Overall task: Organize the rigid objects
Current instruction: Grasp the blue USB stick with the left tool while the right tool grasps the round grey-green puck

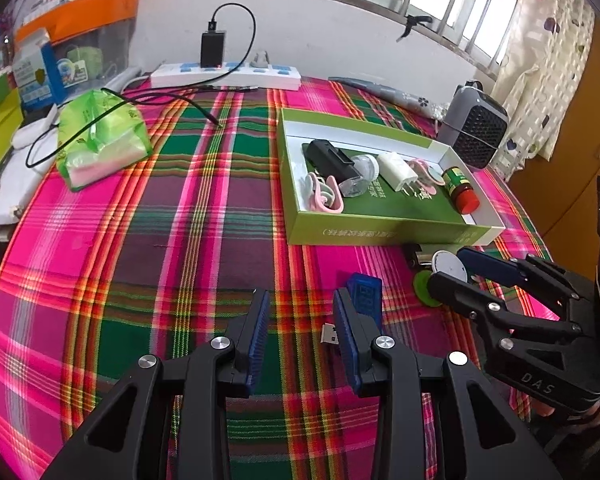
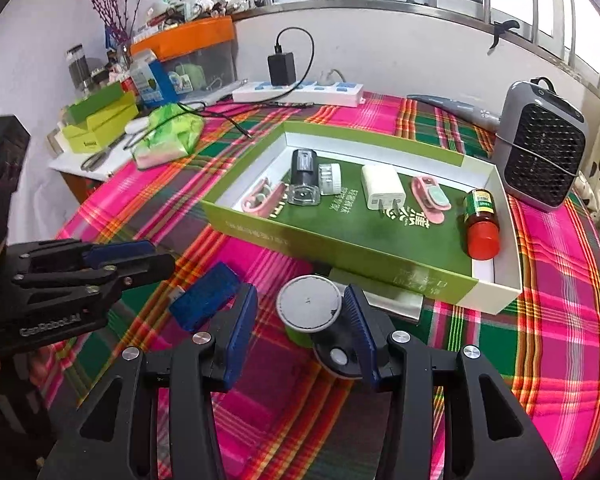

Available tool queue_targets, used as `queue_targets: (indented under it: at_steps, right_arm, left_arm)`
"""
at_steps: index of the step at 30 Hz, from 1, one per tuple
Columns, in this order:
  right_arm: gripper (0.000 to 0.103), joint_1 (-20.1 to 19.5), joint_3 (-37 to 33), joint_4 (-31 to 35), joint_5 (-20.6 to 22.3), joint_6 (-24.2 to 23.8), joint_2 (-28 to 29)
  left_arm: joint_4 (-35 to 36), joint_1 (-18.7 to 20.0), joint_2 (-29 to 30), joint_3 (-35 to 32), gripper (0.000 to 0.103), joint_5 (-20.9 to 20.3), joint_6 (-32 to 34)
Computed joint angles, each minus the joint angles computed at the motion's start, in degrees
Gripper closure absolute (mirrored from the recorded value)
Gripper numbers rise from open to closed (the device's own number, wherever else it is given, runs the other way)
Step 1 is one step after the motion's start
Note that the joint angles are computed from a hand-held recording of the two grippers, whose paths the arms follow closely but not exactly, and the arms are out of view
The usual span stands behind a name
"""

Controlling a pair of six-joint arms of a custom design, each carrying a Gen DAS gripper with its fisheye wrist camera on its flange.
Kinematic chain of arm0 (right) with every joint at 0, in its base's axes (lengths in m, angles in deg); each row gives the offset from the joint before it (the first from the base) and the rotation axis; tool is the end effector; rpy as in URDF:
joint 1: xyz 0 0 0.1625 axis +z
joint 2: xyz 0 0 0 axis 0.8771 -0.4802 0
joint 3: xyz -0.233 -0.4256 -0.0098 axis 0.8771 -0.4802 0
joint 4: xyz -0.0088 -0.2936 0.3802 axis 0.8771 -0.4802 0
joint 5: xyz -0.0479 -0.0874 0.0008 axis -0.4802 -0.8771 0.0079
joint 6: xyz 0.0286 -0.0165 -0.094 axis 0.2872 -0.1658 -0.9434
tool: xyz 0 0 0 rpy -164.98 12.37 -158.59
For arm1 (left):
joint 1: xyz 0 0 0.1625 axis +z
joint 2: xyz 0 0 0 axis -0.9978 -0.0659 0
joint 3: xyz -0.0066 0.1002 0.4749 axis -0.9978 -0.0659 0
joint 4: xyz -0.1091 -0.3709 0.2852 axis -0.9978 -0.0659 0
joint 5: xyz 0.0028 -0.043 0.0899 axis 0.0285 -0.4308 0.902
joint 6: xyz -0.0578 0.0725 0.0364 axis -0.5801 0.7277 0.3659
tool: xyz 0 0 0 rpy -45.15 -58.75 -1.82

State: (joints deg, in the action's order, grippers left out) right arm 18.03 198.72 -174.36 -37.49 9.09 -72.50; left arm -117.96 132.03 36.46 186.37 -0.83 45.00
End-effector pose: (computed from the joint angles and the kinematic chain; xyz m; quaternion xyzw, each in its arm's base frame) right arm 0.0182 -0.4555 0.1986 0.1598 -0.8881 0.3076 0.3018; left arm -0.2500 -0.5226 -0.0362 0.2782 0.9180 -0.1977 0.2021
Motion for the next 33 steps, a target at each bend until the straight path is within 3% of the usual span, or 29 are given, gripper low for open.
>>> queue_targets:
  at_steps: [8,11,33]
  right_arm:
    - [0.057,-0.28,-0.63,0.41,-0.31,-1.06,0.97]
    - [0.067,-0.44,-0.62,0.22,-0.01,-1.31,1.01]
    - [0.068,-1.6,1.28,-0.06,6.0,0.9,-3.47]
  left_arm:
    - [0.8,0.11,0.34,-0.6,0.071,-0.07,0.03]
    - [0.93,0.05,0.43,-0.69,0.071,-0.28,0.05]
    - [5.23,-2.01,2.1,-2.24,0.071,-1.68,3.83]
